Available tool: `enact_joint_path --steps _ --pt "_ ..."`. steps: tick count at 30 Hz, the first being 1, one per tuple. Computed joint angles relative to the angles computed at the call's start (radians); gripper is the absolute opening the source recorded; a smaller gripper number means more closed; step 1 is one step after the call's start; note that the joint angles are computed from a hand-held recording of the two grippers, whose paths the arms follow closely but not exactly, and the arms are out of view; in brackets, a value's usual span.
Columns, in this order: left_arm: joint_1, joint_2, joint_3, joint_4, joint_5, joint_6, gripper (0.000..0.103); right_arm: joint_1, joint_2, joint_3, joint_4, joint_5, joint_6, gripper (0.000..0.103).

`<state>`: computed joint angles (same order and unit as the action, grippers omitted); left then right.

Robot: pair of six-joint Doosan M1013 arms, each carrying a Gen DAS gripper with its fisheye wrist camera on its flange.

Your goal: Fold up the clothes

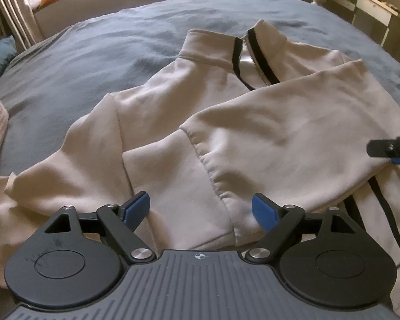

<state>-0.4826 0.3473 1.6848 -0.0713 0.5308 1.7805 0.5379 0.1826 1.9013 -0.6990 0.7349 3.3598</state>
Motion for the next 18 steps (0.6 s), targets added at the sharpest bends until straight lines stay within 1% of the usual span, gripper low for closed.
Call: enact_joint_path --steps 5,11,14,16,18 --pt "0.001 -0.009 0.008 0.008 0.010 0.000 0.086 0.023 -0.007 -0.002 0.021 0.009 0.020 0.076" --pt "0.006 -0.029 0.029 0.002 -0.004 0.022 0.090 0.053 0.002 -0.029 0.007 0.037 -0.018 0.076" --pt "0.007 -0.046 0.054 0.006 -0.043 0.036 0.094 0.062 0.012 -0.043 0.011 0.040 -0.043 0.076" --pt "0.009 -0.060 0.073 0.016 -0.076 0.033 0.095 0.068 0.017 -0.050 0.011 0.040 -0.056 0.076" --pt "0.021 -0.077 0.096 -0.040 -0.115 0.074 0.097 0.072 0.020 -0.053 0.011 0.040 -0.063 0.076"
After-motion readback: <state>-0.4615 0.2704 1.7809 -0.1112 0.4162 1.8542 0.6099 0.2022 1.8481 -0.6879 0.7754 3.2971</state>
